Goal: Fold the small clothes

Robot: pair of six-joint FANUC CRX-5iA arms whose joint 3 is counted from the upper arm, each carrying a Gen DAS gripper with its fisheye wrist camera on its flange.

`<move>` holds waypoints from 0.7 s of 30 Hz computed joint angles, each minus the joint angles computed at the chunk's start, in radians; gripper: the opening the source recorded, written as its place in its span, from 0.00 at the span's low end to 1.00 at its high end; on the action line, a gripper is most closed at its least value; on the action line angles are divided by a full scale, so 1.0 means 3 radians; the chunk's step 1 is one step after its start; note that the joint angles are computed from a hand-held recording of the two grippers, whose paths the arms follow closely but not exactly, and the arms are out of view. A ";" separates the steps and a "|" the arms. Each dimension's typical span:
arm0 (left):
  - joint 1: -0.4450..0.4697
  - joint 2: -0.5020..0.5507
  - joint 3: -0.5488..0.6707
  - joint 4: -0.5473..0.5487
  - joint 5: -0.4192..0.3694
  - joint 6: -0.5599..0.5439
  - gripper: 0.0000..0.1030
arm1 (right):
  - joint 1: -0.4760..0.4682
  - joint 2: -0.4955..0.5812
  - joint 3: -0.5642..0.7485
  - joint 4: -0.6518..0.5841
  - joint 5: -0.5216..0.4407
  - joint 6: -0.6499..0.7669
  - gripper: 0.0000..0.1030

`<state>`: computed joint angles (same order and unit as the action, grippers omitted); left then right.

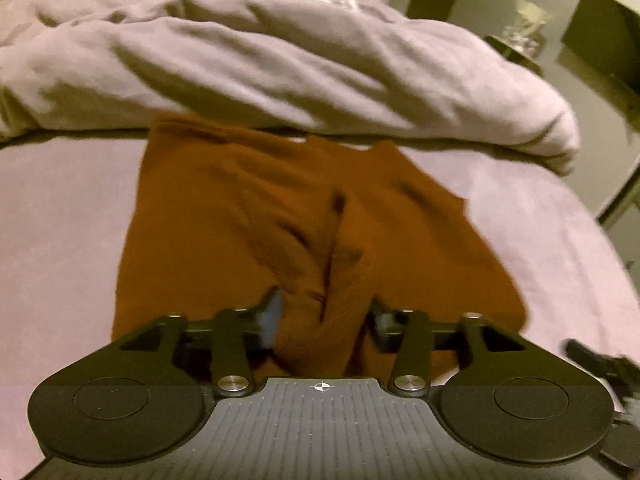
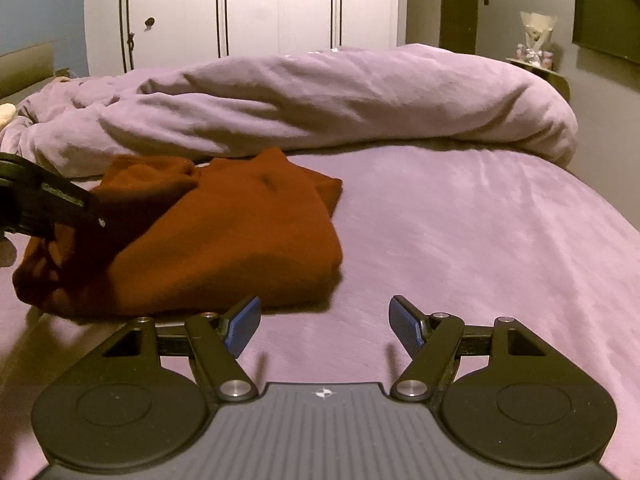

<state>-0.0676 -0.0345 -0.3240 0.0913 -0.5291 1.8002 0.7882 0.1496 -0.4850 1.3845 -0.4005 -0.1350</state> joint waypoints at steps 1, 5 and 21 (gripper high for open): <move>0.0017 -0.0083 -0.0067 0.0092 0.0020 -0.0061 0.54 | -0.0003 0.0003 -0.0005 -0.0001 -0.0007 0.0005 0.69; 0.0109 -0.0456 -0.0386 0.0406 0.0165 -0.0256 0.54 | 0.0010 0.0027 0.0009 -0.0070 -0.0049 -0.0018 0.69; -0.0003 -0.0072 0.0178 -0.0964 -0.0518 0.1263 0.72 | 0.0201 0.0146 0.0247 -0.0698 -0.0375 0.0550 0.69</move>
<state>-0.0684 -0.0562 -0.2707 -0.1979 -0.6845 2.1791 0.8487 0.1934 -0.4108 1.1752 -0.5131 0.0299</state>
